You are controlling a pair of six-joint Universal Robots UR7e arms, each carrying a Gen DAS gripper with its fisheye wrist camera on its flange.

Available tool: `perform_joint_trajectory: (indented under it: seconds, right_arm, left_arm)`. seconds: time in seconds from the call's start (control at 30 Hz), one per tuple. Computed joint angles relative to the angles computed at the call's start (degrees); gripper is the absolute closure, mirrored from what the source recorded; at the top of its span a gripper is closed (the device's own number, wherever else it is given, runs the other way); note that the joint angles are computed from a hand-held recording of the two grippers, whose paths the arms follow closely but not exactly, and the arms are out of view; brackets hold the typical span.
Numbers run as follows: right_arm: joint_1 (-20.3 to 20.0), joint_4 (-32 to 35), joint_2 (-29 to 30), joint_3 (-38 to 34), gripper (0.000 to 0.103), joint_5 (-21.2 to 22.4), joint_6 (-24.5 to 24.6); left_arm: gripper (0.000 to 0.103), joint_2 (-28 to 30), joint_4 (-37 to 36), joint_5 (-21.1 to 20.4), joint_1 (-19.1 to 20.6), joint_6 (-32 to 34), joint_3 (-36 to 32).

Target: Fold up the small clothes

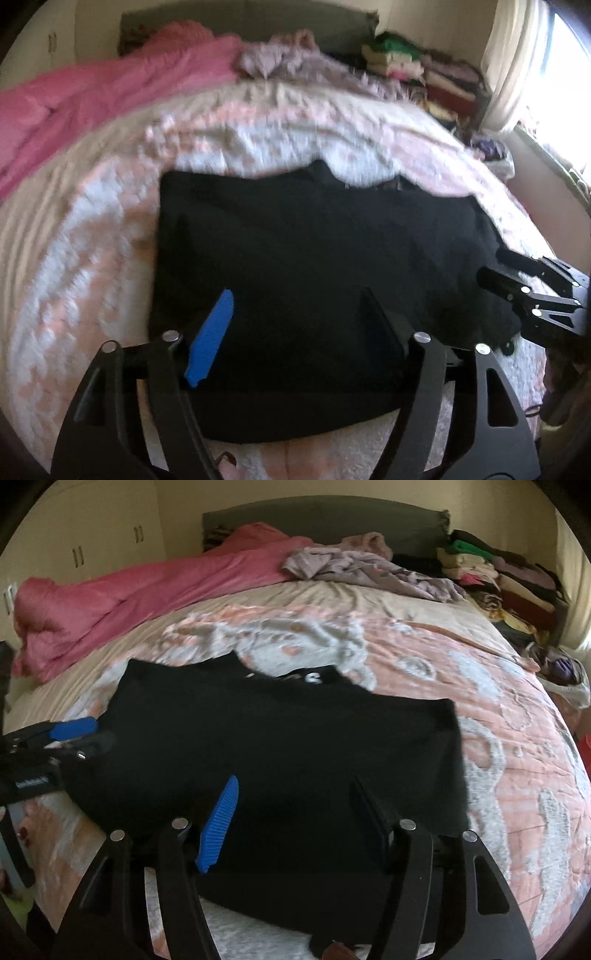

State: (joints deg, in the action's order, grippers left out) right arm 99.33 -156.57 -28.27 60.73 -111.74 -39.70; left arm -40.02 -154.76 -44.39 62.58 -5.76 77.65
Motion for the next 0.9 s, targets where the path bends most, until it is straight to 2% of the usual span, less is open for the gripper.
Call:
perform_joint_trajectory:
  seconds: [0.07, 0.13, 0.27, 0.37, 0.47, 0.67, 0.9]
  right_arm:
    - [-0.4, 0.2, 0.5, -0.6, 0.037, -1.2, 0.6]
    - [-1.0, 0.6, 1.7, -2.7, 0.037, -5.3, 2.0]
    - [-3.4, 4.4, -1.5, -1.1, 0.036, -0.9, 8.8]
    - [-3.6, 2.0, -2.5, 0.5, 0.035, -3.6, 9.6]
    - [-4.8, 3.5, -3.6, 1.2, 0.034, -1.3, 13.8]
    - [-4.7, 0.2, -4.4, 3.7, 0.033, -1.2, 13.7]
    - [-5.0, -2.6, -6.6, 7.6, 0.025, 0.4, 14.0]
  left_arm:
    - [0.039, 0.0, 1.8, -1.5, 1.0, -1.4, -0.2]
    - [0.039, -0.6, -1.2, -2.5, 1.3, 0.1, 1.6]
    - [0.039, -1.7, -3.0, -3.5, 1.5, -0.2, 3.3]
    - [0.039, -1.9, -4.1, -3.6, 1.5, -0.1, 4.0]
    - [0.039, -1.8, -4.5, -2.8, 1.3, -0.1, 4.1]
    - [0.039, -1.9, -4.7, -1.6, 0.8, -0.7, 4.6]
    - [0.039, -2.8, -4.9, -1.2, 0.5, -1.5, 6.0]
